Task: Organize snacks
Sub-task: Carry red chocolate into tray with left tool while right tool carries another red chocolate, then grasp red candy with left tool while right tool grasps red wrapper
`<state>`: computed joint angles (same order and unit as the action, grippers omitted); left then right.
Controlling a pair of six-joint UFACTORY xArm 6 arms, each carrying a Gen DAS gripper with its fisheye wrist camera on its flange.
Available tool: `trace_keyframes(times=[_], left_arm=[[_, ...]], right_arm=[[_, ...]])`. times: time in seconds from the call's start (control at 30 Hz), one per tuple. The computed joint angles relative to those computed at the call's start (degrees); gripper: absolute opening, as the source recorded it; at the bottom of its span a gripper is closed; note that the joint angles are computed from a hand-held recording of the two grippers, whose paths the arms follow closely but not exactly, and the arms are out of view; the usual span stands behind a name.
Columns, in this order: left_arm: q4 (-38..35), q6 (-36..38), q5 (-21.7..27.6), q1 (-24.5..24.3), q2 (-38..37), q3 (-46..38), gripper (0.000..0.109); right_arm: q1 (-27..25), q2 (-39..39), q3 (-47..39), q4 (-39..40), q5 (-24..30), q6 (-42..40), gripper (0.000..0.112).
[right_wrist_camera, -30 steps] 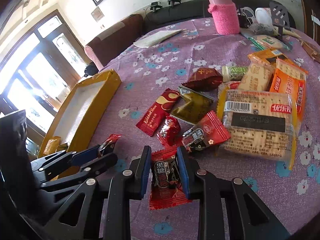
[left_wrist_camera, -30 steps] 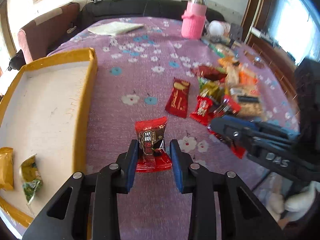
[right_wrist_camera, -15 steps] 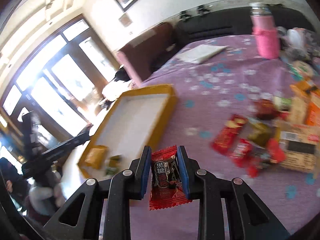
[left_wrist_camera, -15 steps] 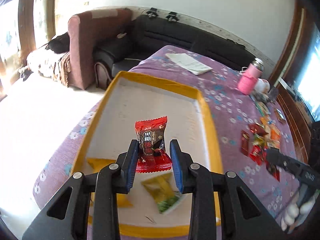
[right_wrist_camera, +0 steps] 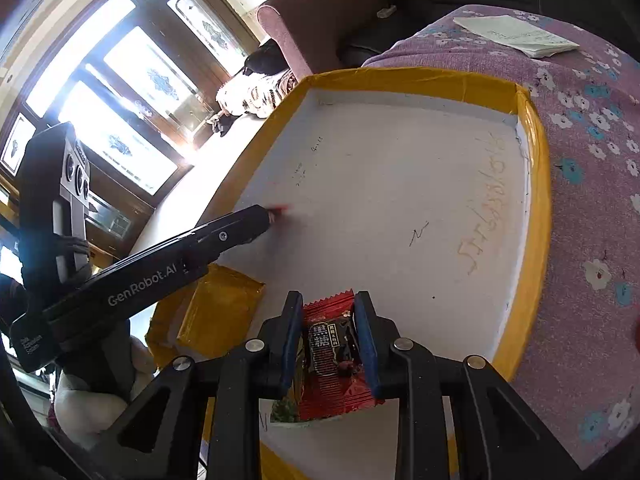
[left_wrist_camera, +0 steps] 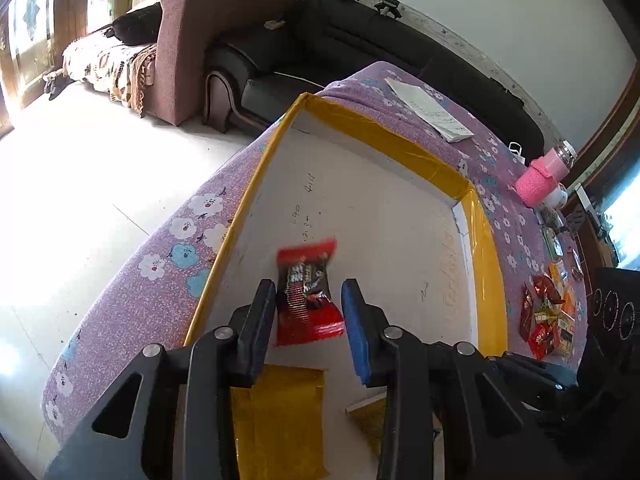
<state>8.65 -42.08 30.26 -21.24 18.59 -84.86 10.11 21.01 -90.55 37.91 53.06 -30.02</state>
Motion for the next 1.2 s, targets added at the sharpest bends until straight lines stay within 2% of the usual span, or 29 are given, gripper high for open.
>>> trace_keyframes(times=[0.13,0.27,0.37,0.43,0.53,0.6,0.67,0.73,0.8,0.9,1.0,1.07,1.2], left_arm=[[-4.31,2.15,-1.82,0.51,-1.55,1.92,0.036],[0.41,-2.95,-4.7,0.08,-6.49,6.65,0.036],[3.24,-5.43,-8.24,-1.71,-10.61,10.19,0.046],[4.06,-6.27,-10.93,-3.19,-12.2,11.63,0.061],[2.5,-5.01,-14.45,-6.5,-12.08,11.64,0.067],[-2.5,-0.64,-15.41,-9.06,-10.19,9.94,0.067],[-8.76,4.81,-15.17,-11.74,-7.46,7.27,0.067],[-10.39,6.56,-13.79,-13.35,-5.48,4.95,0.067],[-10.41,7.12,-11.88,-14.5,-3.84,2.79,0.067],[-7.4,5.05,-9.74,-15.23,-2.55,0.62,0.067],[-4.49,3.62,-8.9,-15.31,-1.79,-0.74,0.067],[-2.99,2.99,-8.43,-15.33,-1.06,-1.84,0.067],[-5.45,5.32,-9.13,-16.2,0.9,-3.66,0.067]], right_arm=[[-0.29,-1.19,1.09,1.73,0.44,0.17,0.031],[-3.87,-4.8,3.18,5.87,1.18,-2.98,0.031],[-8.56,-9.12,6.68,7.47,-0.55,-6.49,0.038],[-12.94,-11.35,8.65,8.02,-2.26,-7.9,0.04],[-18.9,-11.34,8.72,5.52,-6.03,-6.5,0.045],[-22.69,-10.49,8.71,2.76,-7.84,-4.91,0.045],[-24.72,-8.58,7.57,1.94,-7.8,-3.72,0.045],[-26.16,-7.22,6.97,2.77,-6.55,-3.19,0.045],[-26.46,-6.08,6.42,3.72,-6.44,-2.8,0.045],[-25.15,-6.61,8.07,1.64,-9.57,-0.58,0.045],[-25.82,-8.56,11.36,2.79,-8.57,-0.76,0.045],[-26.76,-10.07,13.78,6.2,-7.68,-2.2,0.045],[-25.01,-7.38,12.51,2.48,-10.39,2.66,0.042]])
